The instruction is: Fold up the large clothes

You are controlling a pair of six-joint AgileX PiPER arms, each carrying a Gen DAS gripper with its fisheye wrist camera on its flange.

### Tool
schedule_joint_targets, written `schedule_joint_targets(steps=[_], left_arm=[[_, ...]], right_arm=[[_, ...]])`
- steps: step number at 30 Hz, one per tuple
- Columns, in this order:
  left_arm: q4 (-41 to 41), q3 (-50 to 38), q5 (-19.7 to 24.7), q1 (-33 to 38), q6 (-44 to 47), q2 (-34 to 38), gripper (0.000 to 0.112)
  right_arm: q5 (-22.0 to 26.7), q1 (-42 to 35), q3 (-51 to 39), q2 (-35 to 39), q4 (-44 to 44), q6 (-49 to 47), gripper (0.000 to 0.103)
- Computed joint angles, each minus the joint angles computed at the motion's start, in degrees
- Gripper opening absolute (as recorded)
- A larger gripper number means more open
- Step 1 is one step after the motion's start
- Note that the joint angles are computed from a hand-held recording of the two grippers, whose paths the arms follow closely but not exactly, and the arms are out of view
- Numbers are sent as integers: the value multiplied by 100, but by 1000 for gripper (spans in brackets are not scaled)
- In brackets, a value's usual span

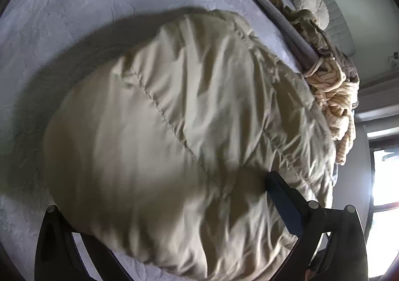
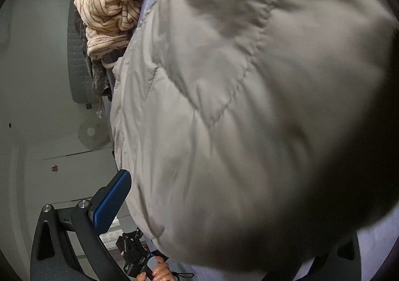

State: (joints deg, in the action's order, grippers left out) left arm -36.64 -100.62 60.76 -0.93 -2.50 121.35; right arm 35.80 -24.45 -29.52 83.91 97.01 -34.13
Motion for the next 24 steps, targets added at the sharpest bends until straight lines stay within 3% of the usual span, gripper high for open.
schedule_joint_targets(steps=[2, 6, 10, 12, 14, 17, 20, 24], left_arm=[[5, 4, -34, 9, -27, 13, 90], [-217, 74, -9, 157, 372, -30, 44], [195, -173, 37, 12, 629, -151, 26], [444, -326, 22, -126, 649, -202, 24], [468, -370, 4, -150, 695, -261, 21], [475, -399, 25, -130, 827, -358, 20], [557, -428, 86, -141, 1137, -491, 19], [366, -581, 408, -33, 1704, -528, 19]], right_arm=[[-13, 14, 14, 46, 105, -82, 103], [218, -97, 114, 4, 138, -267, 103], [364, -176, 89, 11, 5, -191, 102], [264, -117, 44, -14, -141, 71, 89], [229, -90, 31, 26, -279, 326, 58], [162, -41, 106, -149, -220, 356, 35], [79, 25, 97, -446, -510, 620, 27], [10, 92, 243, -993, -844, 1019, 24]])
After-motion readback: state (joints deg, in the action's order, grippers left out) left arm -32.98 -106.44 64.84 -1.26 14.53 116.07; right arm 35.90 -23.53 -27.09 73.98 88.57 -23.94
